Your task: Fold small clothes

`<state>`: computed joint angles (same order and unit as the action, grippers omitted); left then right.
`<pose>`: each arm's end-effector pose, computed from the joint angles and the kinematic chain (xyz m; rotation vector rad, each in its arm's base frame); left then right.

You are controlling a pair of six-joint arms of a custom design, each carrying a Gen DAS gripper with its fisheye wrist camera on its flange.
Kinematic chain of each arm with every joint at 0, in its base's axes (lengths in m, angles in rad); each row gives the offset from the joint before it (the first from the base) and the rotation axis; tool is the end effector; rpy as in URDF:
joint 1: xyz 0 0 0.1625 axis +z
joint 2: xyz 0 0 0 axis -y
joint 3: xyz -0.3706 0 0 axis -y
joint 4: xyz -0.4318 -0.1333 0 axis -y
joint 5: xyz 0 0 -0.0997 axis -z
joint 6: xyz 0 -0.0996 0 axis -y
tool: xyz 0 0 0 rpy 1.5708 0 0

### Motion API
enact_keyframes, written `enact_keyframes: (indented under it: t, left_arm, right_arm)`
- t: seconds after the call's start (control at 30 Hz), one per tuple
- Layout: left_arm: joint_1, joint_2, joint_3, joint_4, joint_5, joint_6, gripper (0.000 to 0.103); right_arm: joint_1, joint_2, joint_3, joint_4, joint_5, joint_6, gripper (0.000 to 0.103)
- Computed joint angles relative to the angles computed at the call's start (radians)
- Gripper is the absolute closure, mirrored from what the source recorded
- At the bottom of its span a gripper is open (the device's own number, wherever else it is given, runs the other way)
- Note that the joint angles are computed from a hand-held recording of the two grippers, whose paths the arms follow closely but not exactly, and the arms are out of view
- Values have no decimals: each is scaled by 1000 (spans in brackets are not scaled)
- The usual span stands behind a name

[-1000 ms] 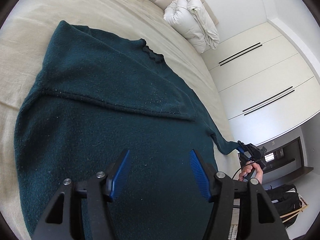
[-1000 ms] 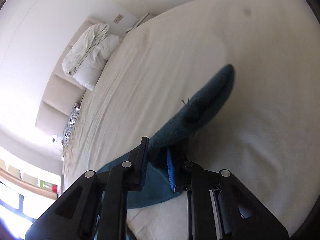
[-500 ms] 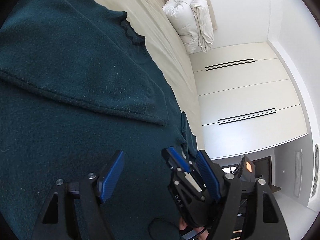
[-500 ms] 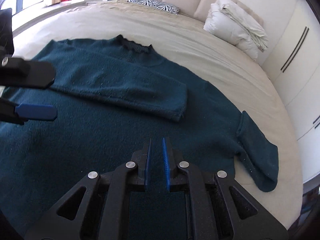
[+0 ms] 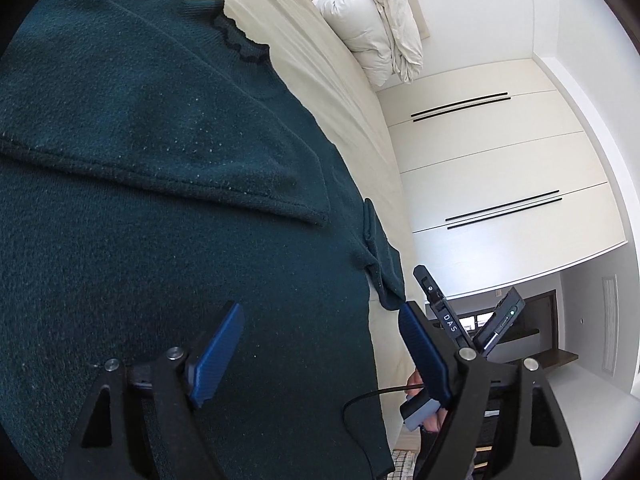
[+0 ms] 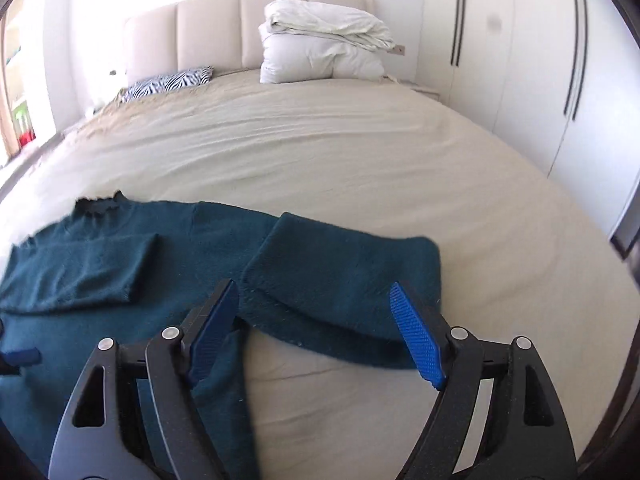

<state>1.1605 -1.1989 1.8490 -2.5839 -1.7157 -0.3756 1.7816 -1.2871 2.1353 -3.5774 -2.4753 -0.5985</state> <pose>-0.1329 -0.6037 0.1897 -0.0872 -2.8416 0.4029 0.1554 -0.4634 0.2611 0.1888 -1.9405 1.0186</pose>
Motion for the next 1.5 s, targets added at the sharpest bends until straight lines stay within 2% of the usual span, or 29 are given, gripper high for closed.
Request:
enact_keyframes:
  t: [0.03, 0.07, 0.1, 0.13, 0.23, 0.3, 0.43, 0.5, 0.67, 0.73, 0.8, 0.83, 0.87, 1.0, 1.1, 1.17, 1.2, 1.3, 1.4, 1.5]
  left_arm:
    - [-5, 2, 0, 3, 1, 3, 22]
    - [-9, 0, 4, 5, 3, 7, 22]
    - [-15, -2, 8, 8, 8, 12, 22]
    - [-21, -5, 13, 11, 14, 18, 22]
    - [-28, -14, 21, 18, 21, 33, 22]
    - [-28, -19, 24, 20, 21, 37, 21]
    - [-22, -27, 31, 18, 18, 40, 21]
    - [-18, -29, 32, 23, 13, 45, 21]
    - [-16, -21, 22, 29, 18, 51, 21]
    - [-12, -19, 17, 33, 15, 49, 21]
    - [-12, -17, 11, 35, 13, 51, 21]
    - [-11, -15, 6, 38, 12, 54, 21]
    - [-12, -12, 1, 38, 13, 55, 21]
    - [-10, 4, -23, 34, 8, 60, 20]
    - [-15, 34, -56, 13, -20, 53, 16]
    - [-12, 69, -87, -15, -70, 43, 6]
    - [-7, 92, -106, -23, -97, 29, 4]
    - [-5, 150, -164, -6, -129, -22, 4]
    - [-13, 209, -230, 37, -136, -44, 4]
    - [-13, 267, -298, 81, -144, -73, 4]
  right_arm:
    - [-3, 20, -17, -8, -12, -78, 30]
    - [-10, 26, -29, 13, -15, -116, 35]
    - [-19, 26, -35, 44, -13, -126, 46]
    - [-31, 18, -37, 90, -7, -113, 52]
    - [-65, -2, -43, 166, 24, -100, 63]
    - [-85, 4, -54, 197, 61, -108, 63]
    - [-96, 68, -104, 211, 57, -137, 63]
    - [-97, 95, -132, 240, 47, -144, 63]
    - [-98, 183, -202, 211, -10, -232, 63]
    - [-104, 204, -223, 203, -23, -238, 65]
    - [-107, 210, -234, 217, -25, -219, 76]
    - [-105, 212, -237, 214, -28, -212, 89]
    - [-100, 217, -239, 194, -33, -215, 95]
    - [-60, 167, -188, 129, 33, -184, 96]
    - [-12, 129, -136, 133, 83, -148, 96]
    - [16, 136, -115, 120, 86, -155, 96]
    - [26, 136, -104, 129, 91, -133, 96]
    - [41, 134, -80, 146, 121, -54, 96]
    - [65, 171, -77, 130, 124, -27, 96]
    - [92, 210, -77, 85, 110, -46, 96]
